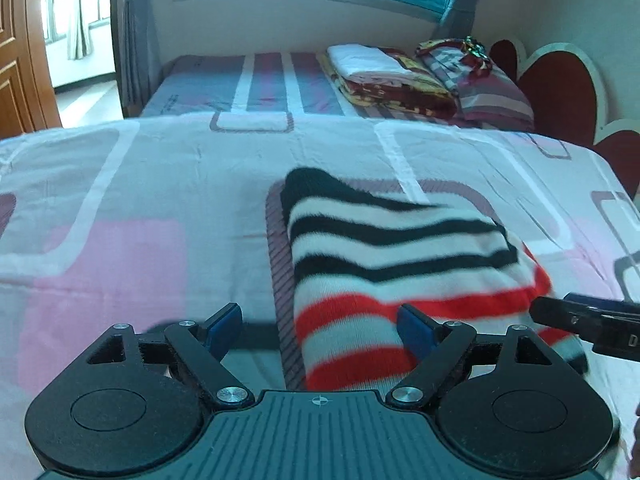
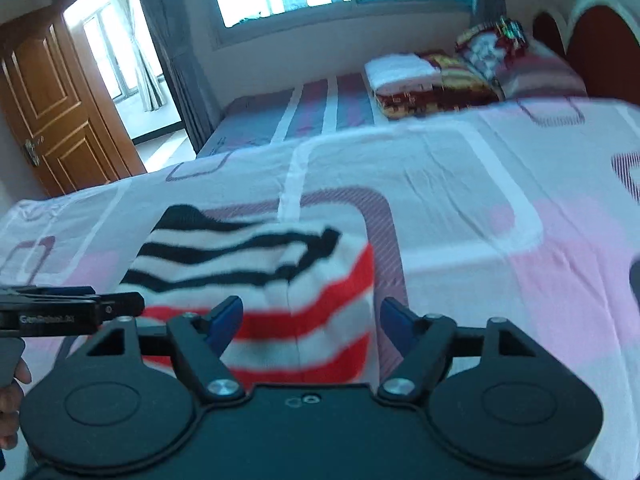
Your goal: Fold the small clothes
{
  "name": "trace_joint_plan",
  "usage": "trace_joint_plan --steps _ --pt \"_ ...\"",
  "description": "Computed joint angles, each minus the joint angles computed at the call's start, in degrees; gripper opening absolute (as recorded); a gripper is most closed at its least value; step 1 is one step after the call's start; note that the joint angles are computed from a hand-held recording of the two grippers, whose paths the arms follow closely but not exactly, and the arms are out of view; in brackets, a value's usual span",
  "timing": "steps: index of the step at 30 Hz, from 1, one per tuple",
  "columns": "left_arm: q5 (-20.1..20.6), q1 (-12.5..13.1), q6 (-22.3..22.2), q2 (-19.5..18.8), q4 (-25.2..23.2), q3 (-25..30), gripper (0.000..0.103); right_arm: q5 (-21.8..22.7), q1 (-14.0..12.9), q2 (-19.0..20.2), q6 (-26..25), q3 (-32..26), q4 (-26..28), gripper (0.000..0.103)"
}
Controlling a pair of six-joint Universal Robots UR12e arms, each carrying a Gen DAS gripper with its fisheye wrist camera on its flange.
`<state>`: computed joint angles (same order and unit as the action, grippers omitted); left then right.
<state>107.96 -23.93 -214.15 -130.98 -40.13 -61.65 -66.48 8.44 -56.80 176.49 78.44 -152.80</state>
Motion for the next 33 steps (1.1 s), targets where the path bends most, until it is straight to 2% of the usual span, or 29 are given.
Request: trace_joint_plan --steps 4,5,6,7,14,17,20,21,22,24,25,28,31,33 --pt "-2.8 0.0 -2.12 1.57 1.82 -2.95 0.086 1.93 -0.94 -1.21 2.55 1.7 2.91 0.076" --pt "-3.47 0.01 -2.73 1.97 2.26 -3.76 0.089 2.14 -1.1 -1.46 2.58 2.03 3.46 0.077" --pt "-4.18 0.04 -3.44 2.32 2.4 -4.45 0.097 2.26 -1.21 -1.82 2.4 2.53 4.13 0.079" --pt "-5.16 0.14 -4.22 2.7 2.72 -5.25 0.099 2.32 -1.35 -2.18 2.21 3.0 4.71 0.079" --pt "-14.04 1.77 -10.22 3.7 7.93 -9.43 0.099 7.78 -2.96 -2.89 5.8 4.73 7.95 0.079" --pt "-17.58 2.08 -10.32 3.31 9.12 -9.62 0.098 9.2 -3.27 -2.63 6.74 4.93 7.64 0.081" --pt "-17.65 1.57 -8.32 2.48 9.19 -8.66 0.098 9.77 -3.1 -2.3 5.66 4.67 7.59 0.079" --pt "-17.92 1.44 -8.01 2.27 9.16 -8.27 0.095 9.88 -3.03 -2.17 5.12 4.51 7.62 0.076" --pt "-18.37 1.38 -7.99 2.09 9.44 -8.01 0.085 10.29 -3.04 -2.01 4.79 4.37 7.6 0.066" --pt "-17.88 1.07 -7.86 1.86 8.97 -7.31 0.083 13.11 -3.38 -1.47 5.17 3.88 8.27 0.05" --pt "-17.54 0.96 -7.83 1.88 9.1 -7.3 0.081 13.37 -3.36 -1.42 5.67 3.78 8.45 0.048" --pt "-17.73 1.03 -7.79 1.77 10.14 -7.6 0.08 13.19 -3.32 -1.78 3.32 3.78 9.13 0.046" --pt "-16.26 0.77 -8.25 1.06 10.13 -6.76 0.08 15.28 -3.68 -0.91 4.74 3.02 10.12 0.052" --pt "-14.33 0.24 -7.6 0.56 9.17 -5.72 0.08 15.71 -3.57 -0.37 7.05 3.18 7.64 0.052"
